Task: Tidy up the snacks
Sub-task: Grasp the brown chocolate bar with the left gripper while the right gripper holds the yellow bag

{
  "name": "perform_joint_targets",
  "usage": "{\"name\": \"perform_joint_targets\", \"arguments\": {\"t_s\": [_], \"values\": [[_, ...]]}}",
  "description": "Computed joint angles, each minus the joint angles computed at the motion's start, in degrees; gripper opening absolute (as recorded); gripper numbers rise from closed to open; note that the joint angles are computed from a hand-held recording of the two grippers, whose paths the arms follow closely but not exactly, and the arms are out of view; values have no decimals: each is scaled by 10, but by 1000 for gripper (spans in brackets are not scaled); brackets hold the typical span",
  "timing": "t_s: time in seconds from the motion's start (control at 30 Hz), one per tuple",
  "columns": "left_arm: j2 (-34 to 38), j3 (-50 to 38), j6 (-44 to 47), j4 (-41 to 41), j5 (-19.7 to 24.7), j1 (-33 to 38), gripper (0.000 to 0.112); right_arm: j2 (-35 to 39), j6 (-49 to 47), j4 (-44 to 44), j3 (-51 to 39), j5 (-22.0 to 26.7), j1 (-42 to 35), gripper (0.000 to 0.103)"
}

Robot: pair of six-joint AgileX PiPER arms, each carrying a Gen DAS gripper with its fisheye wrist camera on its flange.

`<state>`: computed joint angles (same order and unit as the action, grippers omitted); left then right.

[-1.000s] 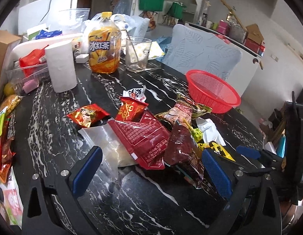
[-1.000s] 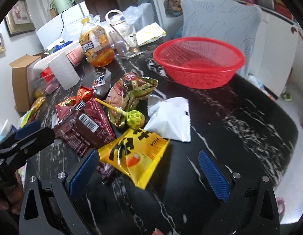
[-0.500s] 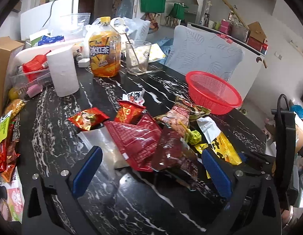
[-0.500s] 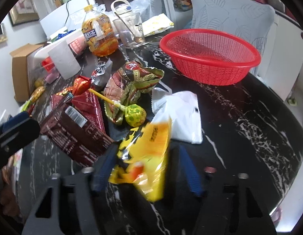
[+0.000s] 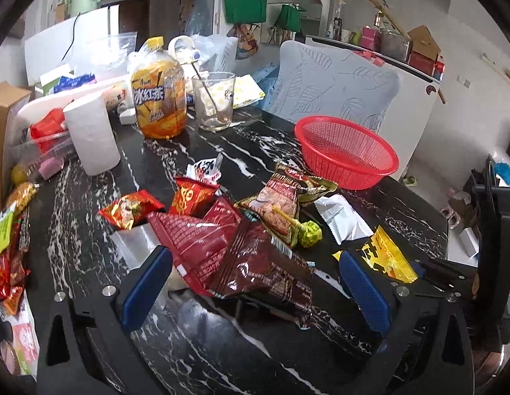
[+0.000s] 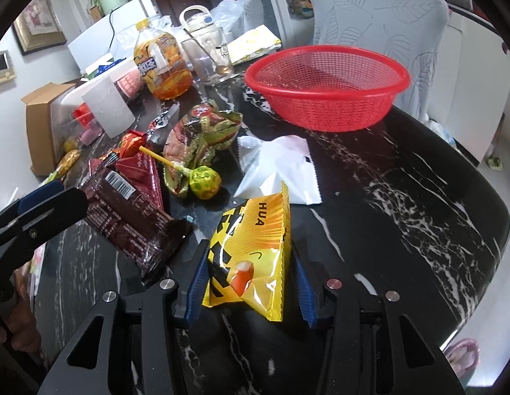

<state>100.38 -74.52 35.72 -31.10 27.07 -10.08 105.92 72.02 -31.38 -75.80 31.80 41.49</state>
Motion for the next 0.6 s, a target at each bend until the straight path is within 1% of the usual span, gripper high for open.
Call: {"name": "perform_joint_targets", "arguments": {"t_s": [0.07, 0.2, 0.4, 0.53, 0.6], "values": [[3, -3, 3, 2, -3, -6, 102, -4, 5, -2, 8, -8, -2, 46], [20, -25, 2, -3, 33, -6, 99, -14, 16, -9, 22, -15, -2, 46], [6, -2, 78, -56, 62, -9, 99, -23, 27, -10, 35, -22, -5, 46], [-1, 10, 92, -59, 74, -17, 99, -23, 27, -10, 35, -23, -5, 46], [-1, 12, 93, -62, 89, -16, 99, -24, 25, -8, 36, -23, -6, 46]]}}
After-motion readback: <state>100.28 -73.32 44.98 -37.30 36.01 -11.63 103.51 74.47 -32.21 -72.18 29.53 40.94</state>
